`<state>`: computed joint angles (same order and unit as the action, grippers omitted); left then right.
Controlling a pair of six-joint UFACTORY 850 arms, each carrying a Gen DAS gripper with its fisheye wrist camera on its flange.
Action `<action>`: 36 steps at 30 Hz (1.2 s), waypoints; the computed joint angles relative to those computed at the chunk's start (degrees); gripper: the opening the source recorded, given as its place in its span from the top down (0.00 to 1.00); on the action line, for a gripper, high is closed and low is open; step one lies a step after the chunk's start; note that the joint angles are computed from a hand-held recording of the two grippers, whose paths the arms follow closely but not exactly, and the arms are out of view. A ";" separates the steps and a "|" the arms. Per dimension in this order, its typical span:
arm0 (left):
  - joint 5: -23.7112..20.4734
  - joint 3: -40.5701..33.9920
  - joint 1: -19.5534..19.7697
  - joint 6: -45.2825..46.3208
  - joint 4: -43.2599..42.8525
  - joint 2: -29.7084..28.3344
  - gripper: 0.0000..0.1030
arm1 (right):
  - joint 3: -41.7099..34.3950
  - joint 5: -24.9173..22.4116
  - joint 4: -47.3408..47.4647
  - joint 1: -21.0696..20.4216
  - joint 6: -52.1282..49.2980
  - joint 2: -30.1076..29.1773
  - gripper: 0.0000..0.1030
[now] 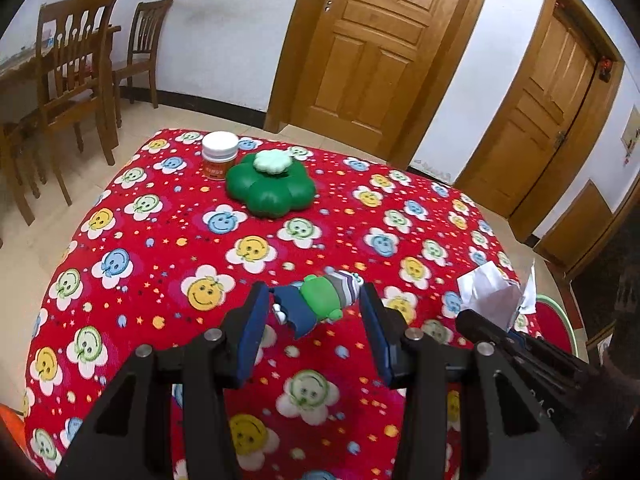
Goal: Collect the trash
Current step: 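Carry the tissue and bottle in both grippers over the bucket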
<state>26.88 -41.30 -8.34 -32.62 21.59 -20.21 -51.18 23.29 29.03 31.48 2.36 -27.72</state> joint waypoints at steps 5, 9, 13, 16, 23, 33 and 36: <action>-0.32 2.05 -1.77 0.52 -0.96 3.09 0.55 | 4.14 1.48 -0.21 -0.01 1.10 4.03 0.87; -1.00 3.20 -3.62 1.78 -2.56 5.12 0.55 | 7.75 3.03 0.55 0.06 1.04 7.65 0.87; -1.60 3.93 -5.50 1.78 -2.68 6.57 0.55 | 11.28 4.52 1.69 0.11 0.71 11.29 0.87; -2.02 4.43 -7.31 3.80 -4.52 7.70 0.55 | 14.05 5.78 2.63 -0.02 0.54 13.99 0.87; -2.87 4.71 -11.37 6.26 -6.83 9.40 0.55 | 20.02 8.18 5.44 -0.86 -0.27 19.68 0.87; -4.28 2.90 -16.33 5.89 -6.27 9.17 0.55 | 26.82 9.90 7.87 -3.81 0.50 25.59 0.87; -4.72 1.85 -17.90 5.56 -5.62 8.45 0.55 | 28.25 10.07 8.37 -4.87 0.78 26.74 0.87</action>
